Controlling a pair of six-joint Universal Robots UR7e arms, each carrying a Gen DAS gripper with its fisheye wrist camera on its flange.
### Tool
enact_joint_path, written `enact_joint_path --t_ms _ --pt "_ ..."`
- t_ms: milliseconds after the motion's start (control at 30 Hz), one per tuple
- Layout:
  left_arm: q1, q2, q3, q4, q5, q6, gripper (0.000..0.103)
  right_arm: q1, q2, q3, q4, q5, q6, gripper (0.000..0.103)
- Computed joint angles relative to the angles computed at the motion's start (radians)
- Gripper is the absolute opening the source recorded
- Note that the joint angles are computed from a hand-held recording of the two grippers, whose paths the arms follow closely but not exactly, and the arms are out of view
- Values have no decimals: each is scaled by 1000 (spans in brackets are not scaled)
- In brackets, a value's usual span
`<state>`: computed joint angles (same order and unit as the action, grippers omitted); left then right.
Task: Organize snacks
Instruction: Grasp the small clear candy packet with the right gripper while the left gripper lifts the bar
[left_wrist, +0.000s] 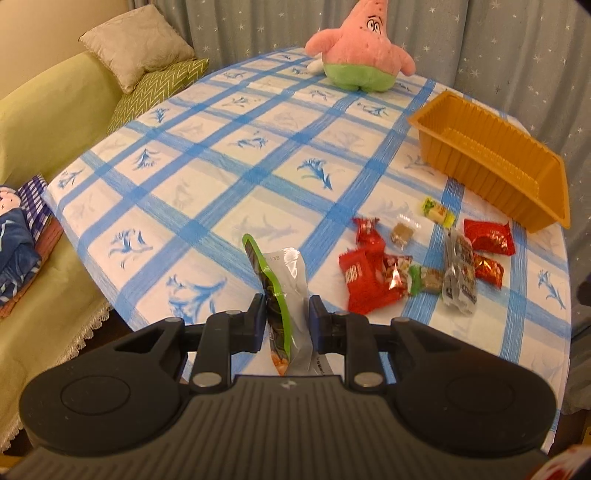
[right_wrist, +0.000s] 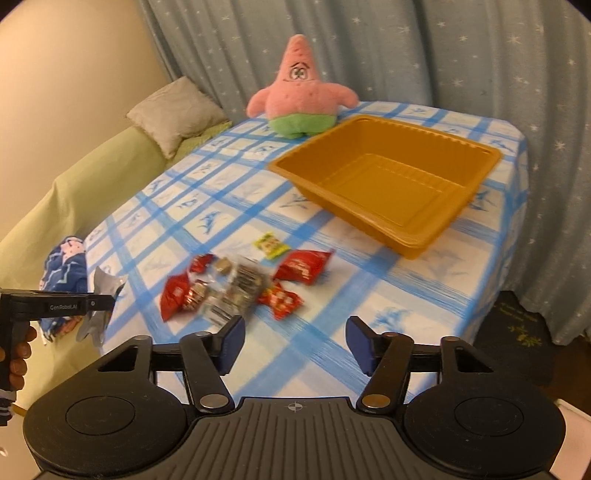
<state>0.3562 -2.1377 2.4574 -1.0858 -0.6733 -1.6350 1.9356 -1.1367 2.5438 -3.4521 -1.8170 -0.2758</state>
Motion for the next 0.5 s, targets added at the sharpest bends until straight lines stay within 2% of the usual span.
enact_joint_path --t_ms 200,500 --pt "54 -23 -16 -58 52 131 22 43 122 -93 -5 2 7 54" --pt "205 -46 -13 -321 124 460 22 109 283 -237 16 -5 62 40"
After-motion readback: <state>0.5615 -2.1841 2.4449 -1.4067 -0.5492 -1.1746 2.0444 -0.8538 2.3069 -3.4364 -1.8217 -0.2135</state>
